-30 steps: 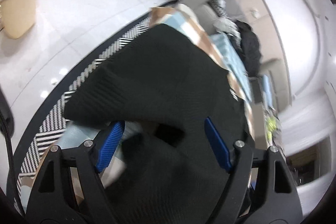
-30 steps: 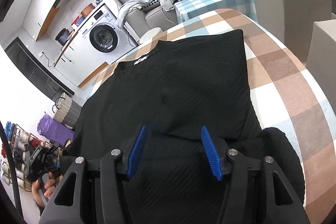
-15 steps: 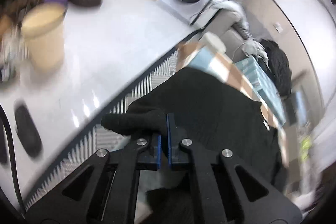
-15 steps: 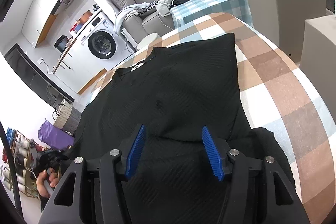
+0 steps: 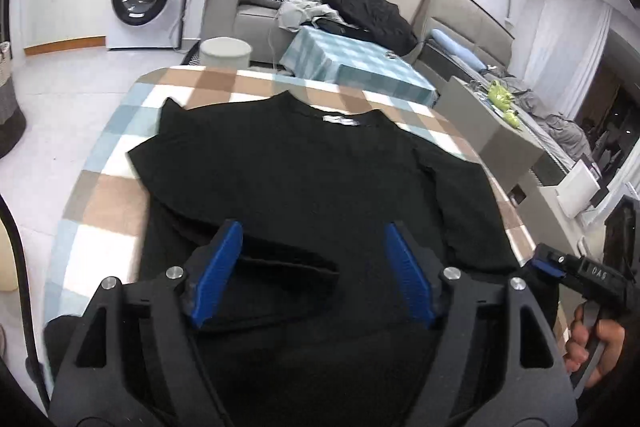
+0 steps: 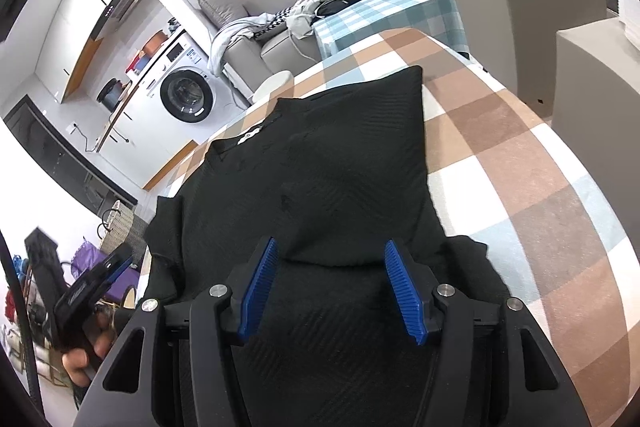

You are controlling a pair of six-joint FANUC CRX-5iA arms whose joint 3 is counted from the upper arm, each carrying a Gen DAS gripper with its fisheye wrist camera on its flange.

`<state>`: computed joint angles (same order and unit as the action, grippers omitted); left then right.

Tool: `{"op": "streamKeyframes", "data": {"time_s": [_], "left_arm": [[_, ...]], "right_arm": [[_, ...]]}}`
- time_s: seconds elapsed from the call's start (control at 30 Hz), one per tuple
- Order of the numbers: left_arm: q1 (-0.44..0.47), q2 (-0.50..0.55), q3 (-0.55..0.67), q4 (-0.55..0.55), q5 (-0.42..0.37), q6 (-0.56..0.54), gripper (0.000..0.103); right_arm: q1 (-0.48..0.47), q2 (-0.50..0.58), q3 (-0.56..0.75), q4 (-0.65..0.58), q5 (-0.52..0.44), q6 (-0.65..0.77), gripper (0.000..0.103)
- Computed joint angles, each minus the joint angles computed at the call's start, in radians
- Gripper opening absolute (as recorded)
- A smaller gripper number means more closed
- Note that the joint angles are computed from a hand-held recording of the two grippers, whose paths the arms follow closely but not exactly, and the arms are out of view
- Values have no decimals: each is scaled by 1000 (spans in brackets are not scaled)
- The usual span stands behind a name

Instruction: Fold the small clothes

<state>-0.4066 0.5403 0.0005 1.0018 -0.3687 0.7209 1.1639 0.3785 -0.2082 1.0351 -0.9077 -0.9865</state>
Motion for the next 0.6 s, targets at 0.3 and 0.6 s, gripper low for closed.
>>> {"op": "streamKeyframes", "data": {"time_s": [0.3,0.6], "left_arm": [[115,61,109,-309,-89,461,72],[132,258,506,-785,-251,964,3]], "right_arm": [[2,-1,-3,6,15,5,57],[16,1,-3,-20,7,-11,58]]}}
